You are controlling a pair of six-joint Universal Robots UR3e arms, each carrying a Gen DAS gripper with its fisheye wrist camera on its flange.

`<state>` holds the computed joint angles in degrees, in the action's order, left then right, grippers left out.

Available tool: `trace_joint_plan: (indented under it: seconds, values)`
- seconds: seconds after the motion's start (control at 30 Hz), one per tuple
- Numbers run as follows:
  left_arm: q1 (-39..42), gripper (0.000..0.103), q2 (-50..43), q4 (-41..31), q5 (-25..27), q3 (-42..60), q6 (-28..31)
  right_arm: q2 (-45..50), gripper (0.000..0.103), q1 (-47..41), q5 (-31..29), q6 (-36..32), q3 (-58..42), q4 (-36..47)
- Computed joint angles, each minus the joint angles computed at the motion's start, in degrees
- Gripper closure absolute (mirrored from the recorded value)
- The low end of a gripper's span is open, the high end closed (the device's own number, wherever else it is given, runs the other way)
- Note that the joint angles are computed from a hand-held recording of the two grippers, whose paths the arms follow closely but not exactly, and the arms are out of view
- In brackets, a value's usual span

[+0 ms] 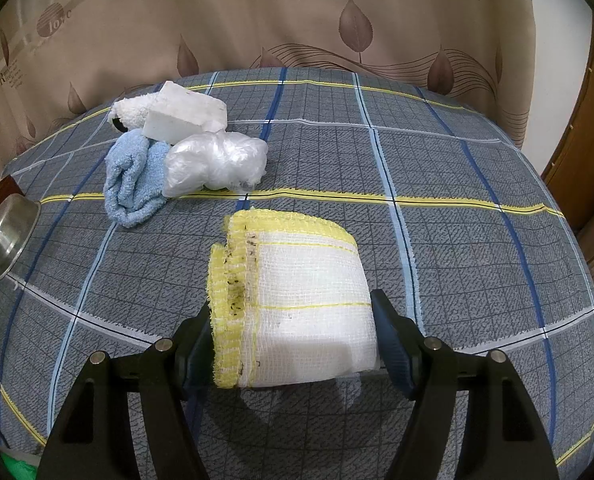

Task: Organize soft objects
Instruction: 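Carry the cream cloth with the left gripper into the gold tin and release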

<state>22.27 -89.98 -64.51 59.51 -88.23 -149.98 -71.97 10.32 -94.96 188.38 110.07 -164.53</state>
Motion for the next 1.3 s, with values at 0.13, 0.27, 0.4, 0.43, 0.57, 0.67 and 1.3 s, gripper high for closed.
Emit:
trace_joint_plan:
  seconds: [0.13,0.27,0.4,0.43,0.57,0.67,1.3]
  values:
    - [5.44,0.088,2.84,-1.92,-0.06,0.09,2.67,0.01,0.034,0.02,-0.04,0.0,-0.04,0.04]
    - [10.4,0.088,3.32,-3.11,0.42,1.18,4.05,0.03,0.034,0.06,-0.07,0.03,-0.11,0.1]
    - [14.55,0.088,1.67,-3.6,0.77,2.56,3.6,0.04,0.034,0.08,-0.1,0.04,-0.16,0.15]
    - [15.28,0.088,1.22,-2.72,1.15,2.42,3.06,0.01,0.034,0.06,-0.08,0.05,-0.12,0.14]
    - [16.25,0.088,-2.35,0.48,3.75,3.18,0.76,0.07,0.034,0.09,-0.12,0.05,-0.18,0.14]
    - [15.22,0.088,-6.08,3.38,6.6,4.51,-1.46,0.1,0.034,0.12,-0.14,0.07,-0.2,0.14]
    - [8.34,0.088,-19.85,10.64,17.47,9.44,-7.4,0.08,0.034,0.07,-0.15,0.02,-0.25,0.22]
